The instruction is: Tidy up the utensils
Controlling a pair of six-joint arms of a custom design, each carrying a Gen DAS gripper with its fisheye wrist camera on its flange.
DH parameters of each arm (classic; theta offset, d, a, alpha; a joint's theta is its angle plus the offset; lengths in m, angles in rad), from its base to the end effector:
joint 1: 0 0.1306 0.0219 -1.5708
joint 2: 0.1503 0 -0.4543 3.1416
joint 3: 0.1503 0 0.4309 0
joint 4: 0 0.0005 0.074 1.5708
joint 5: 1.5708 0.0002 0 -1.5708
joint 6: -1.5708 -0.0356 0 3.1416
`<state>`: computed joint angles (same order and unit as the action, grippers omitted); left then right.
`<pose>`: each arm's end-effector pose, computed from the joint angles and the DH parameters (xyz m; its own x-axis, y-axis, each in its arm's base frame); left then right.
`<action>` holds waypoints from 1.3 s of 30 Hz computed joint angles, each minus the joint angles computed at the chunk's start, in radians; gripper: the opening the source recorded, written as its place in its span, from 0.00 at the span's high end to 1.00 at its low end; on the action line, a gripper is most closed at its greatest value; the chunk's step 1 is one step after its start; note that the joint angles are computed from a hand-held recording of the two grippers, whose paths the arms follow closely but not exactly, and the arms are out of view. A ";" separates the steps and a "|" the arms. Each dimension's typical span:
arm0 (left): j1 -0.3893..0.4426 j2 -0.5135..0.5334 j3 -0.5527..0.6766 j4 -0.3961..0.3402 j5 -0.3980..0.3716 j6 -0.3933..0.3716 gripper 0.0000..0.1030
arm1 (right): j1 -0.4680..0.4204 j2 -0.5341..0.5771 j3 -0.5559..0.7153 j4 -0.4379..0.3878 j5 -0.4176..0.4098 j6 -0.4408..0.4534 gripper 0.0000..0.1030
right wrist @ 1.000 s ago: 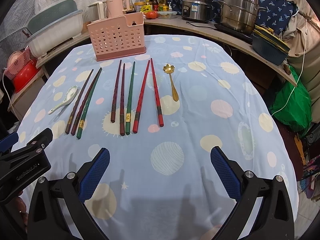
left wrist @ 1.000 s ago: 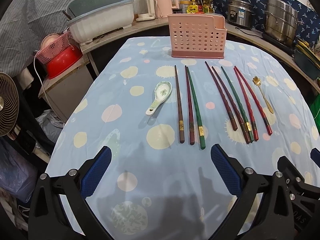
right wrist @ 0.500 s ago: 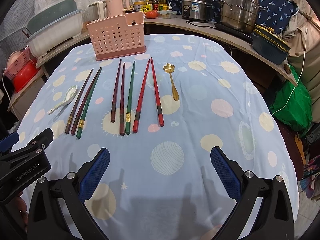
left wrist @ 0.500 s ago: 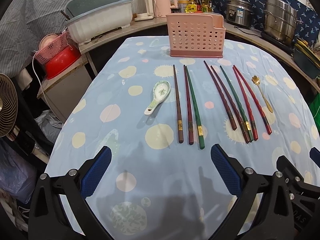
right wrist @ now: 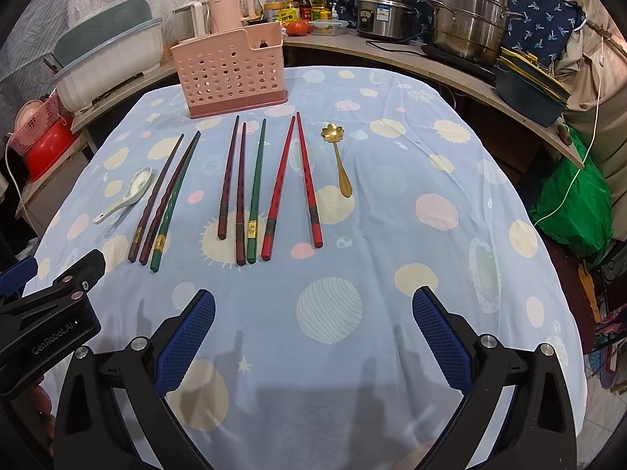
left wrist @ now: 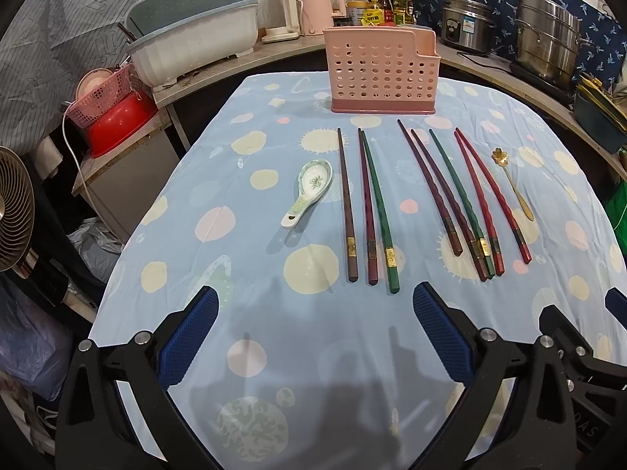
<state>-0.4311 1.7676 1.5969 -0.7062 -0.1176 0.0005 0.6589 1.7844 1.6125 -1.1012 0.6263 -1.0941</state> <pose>0.6110 -0.2770 0.4004 -0.6986 0.3208 -0.6396 0.3465 0.9337 0.0899 0.5176 0.3738 0.3831 -0.6668 0.3941 -0.6325 0.5064 0.8623 0.0035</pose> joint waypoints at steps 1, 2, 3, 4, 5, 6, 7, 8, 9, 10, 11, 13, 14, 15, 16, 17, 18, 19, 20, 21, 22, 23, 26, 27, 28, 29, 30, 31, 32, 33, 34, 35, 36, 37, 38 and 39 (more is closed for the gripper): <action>0.001 0.000 -0.001 0.001 0.001 -0.001 0.08 | 0.000 0.001 0.002 -0.001 0.000 0.000 0.06; 0.001 0.000 -0.001 0.001 0.002 -0.001 0.08 | 0.000 0.001 0.001 -0.001 0.000 0.000 0.06; 0.000 0.000 0.000 -0.001 0.001 0.000 0.08 | 0.000 0.001 0.001 -0.001 0.000 0.000 0.06; 0.001 0.000 -0.001 0.001 0.002 0.000 0.08 | 0.000 0.001 0.002 -0.001 0.000 0.000 0.06; 0.000 0.000 -0.001 0.001 0.001 0.000 0.08 | 0.000 0.002 0.002 -0.002 0.000 0.000 0.06; 0.000 0.000 -0.001 0.001 0.001 0.000 0.08 | 0.000 0.001 0.001 -0.001 0.000 -0.001 0.06; 0.001 0.000 -0.001 0.000 0.002 -0.001 0.08 | 0.000 0.002 0.002 -0.002 0.000 -0.001 0.06; 0.000 0.000 0.000 -0.001 0.001 0.000 0.08 | 0.000 0.001 0.002 -0.002 0.000 -0.001 0.06; 0.001 0.001 0.001 -0.003 0.002 0.002 0.08 | -0.001 0.001 0.002 -0.002 -0.001 -0.002 0.06; 0.001 0.002 0.003 -0.006 0.004 0.004 0.08 | -0.001 0.003 0.003 -0.003 -0.002 -0.002 0.06; 0.004 0.004 0.006 -0.008 0.007 0.005 0.08 | -0.001 0.004 0.005 -0.003 -0.003 -0.003 0.06; 0.007 0.007 0.010 -0.012 0.011 0.009 0.08 | -0.002 0.005 0.006 -0.004 -0.006 -0.004 0.06; 0.009 0.009 0.012 -0.013 0.012 0.011 0.08 | -0.002 0.007 0.008 -0.005 -0.008 -0.004 0.06; 0.011 0.013 0.017 -0.016 0.012 0.012 0.08 | -0.005 0.009 0.010 -0.005 -0.010 -0.002 0.06; 0.013 0.016 0.021 -0.020 0.013 0.013 0.08 | -0.006 0.010 0.010 -0.005 -0.013 -0.002 0.06; 0.015 0.020 0.025 -0.023 0.015 0.013 0.08 | -0.009 0.012 0.012 -0.004 -0.017 0.000 0.06; 0.017 0.023 0.029 -0.026 0.016 0.015 0.08 | -0.010 0.013 0.012 -0.002 -0.020 0.000 0.06; 0.019 0.026 0.034 -0.030 0.018 0.017 0.08 | -0.013 0.013 0.011 -0.001 -0.023 0.002 0.06; 0.022 0.029 0.039 -0.034 0.024 0.018 0.08 | -0.015 0.014 0.012 -0.001 -0.025 0.003 0.06; 0.023 0.033 0.046 -0.038 0.026 0.019 0.08 | -0.016 0.014 0.011 -0.001 -0.027 0.005 0.06; 0.026 0.036 0.051 -0.040 0.027 0.020 0.08 | -0.018 0.015 0.012 -0.001 -0.029 0.006 0.06; 0.027 0.040 0.057 -0.043 0.028 0.022 0.08 | -0.020 0.016 0.013 -0.001 -0.031 0.006 0.06; 0.031 0.052 0.076 -0.055 0.031 0.025 0.08 | -0.026 0.020 0.016 0.000 -0.038 0.007 0.06; 0.032 0.056 0.081 -0.059 0.032 0.025 0.08 | -0.029 0.022 0.019 -0.002 -0.041 0.007 0.06; 0.033 0.059 0.086 -0.061 0.036 0.025 0.08 | -0.031 0.023 0.020 -0.003 -0.044 0.007 0.06; 0.033 0.062 0.091 -0.063 0.036 0.024 0.08 | -0.033 0.025 0.021 -0.003 -0.046 0.008 0.06; 0.033 0.066 0.096 -0.066 0.036 0.023 0.08 | -0.035 0.027 0.024 -0.004 -0.049 0.010 0.06; 0.033 0.070 0.101 -0.069 0.039 0.023 0.08 | -0.037 0.029 0.025 -0.003 -0.052 0.013 0.06; 0.032 0.072 0.105 -0.072 0.040 0.023 0.08 | -0.040 0.031 0.028 -0.003 -0.053 0.016 0.06; 0.033 0.075 0.111 -0.075 0.043 0.023 0.08 | -0.042 0.032 0.030 -0.003 -0.054 0.018 0.06; 0.033 0.079 0.117 -0.081 0.045 0.023 0.08 | -0.044 0.034 0.034 -0.004 -0.056 0.021 0.06; 0.033 0.082 0.122 -0.085 0.047 0.022 0.08 | -0.046 0.036 0.037 -0.004 -0.057 0.024 0.06; 0.033 0.086 0.128 -0.088 0.047 0.021 0.08 | -0.048 0.038 0.041 -0.005 -0.058 0.027 0.06; 0.033 0.089 0.135 -0.091 0.045 0.019 0.08 | -0.051 0.039 0.043 -0.004 -0.059 0.029 0.06; 0.033 0.091 0.140 -0.092 0.047 0.020 0.08 | -0.053 0.039 0.045 -0.003 -0.058 0.032 0.06; 0.033 0.094 0.147 -0.095 0.048 0.020 0.08 | -0.055 0.040 0.050 -0.003 -0.058 0.035 0.06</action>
<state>-0.3978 1.8618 1.7441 -0.8013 -0.0694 0.0204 0.6035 1.8247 1.6621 -1.1043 0.5682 -1.0588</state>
